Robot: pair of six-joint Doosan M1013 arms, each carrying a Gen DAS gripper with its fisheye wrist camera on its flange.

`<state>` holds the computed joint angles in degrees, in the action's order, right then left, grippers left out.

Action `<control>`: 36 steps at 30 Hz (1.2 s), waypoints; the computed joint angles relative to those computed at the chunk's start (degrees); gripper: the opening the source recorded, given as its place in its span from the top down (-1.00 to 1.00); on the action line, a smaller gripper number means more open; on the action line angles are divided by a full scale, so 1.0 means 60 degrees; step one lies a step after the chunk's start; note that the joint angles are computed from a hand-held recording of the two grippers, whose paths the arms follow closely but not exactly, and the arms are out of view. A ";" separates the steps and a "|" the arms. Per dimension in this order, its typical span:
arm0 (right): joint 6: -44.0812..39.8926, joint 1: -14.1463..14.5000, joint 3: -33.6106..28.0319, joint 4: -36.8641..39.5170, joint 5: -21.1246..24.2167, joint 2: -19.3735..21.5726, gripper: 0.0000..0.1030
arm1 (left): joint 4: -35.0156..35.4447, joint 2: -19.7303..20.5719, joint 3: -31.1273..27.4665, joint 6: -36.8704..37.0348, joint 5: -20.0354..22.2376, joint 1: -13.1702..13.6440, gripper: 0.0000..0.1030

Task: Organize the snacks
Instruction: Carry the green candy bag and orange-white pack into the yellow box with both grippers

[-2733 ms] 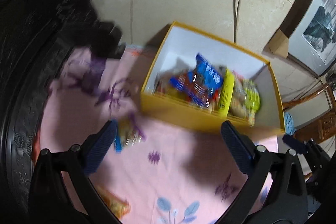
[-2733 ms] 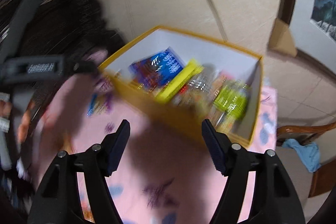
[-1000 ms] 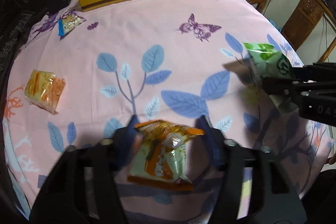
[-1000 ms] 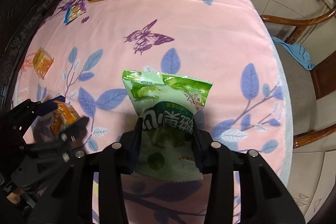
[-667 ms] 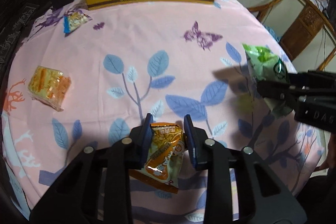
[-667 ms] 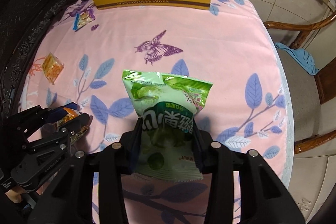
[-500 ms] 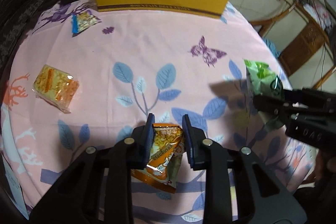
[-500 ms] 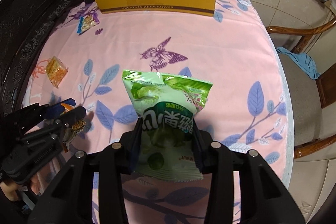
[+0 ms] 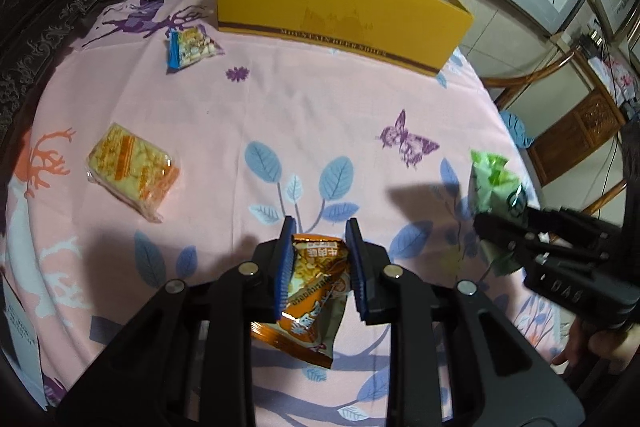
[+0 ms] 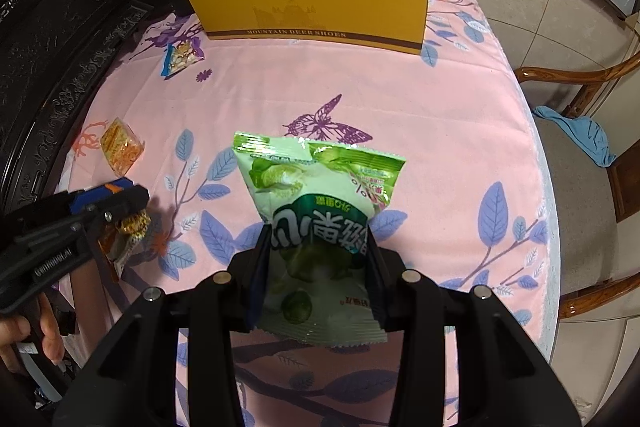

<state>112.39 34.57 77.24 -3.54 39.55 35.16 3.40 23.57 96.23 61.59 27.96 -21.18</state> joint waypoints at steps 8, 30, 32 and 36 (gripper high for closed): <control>-0.0422 -0.0226 -0.1086 0.0240 -0.0080 0.0347 0.18 | 0.0625 0.0410 -0.1271 -0.0141 0.0382 0.0098 0.52; -0.0528 -0.0823 -0.7172 -0.0204 0.1774 0.2983 0.14 | 0.0642 0.3263 -0.7445 0.0825 0.2625 0.0863 0.49; -0.0341 -0.0827 -0.7598 -0.0444 0.1950 0.3232 0.01 | 0.0586 0.3440 -0.7721 0.0887 0.2786 0.0869 0.36; -0.0095 -0.0813 -0.8368 -0.0971 0.2457 0.3651 -0.28 | 0.1246 0.3643 -0.8005 0.0277 0.2811 0.0803 -0.80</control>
<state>111.82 29.69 27.04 -9.36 54.29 57.07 10.87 45.43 48.20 63.25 44.83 -16.36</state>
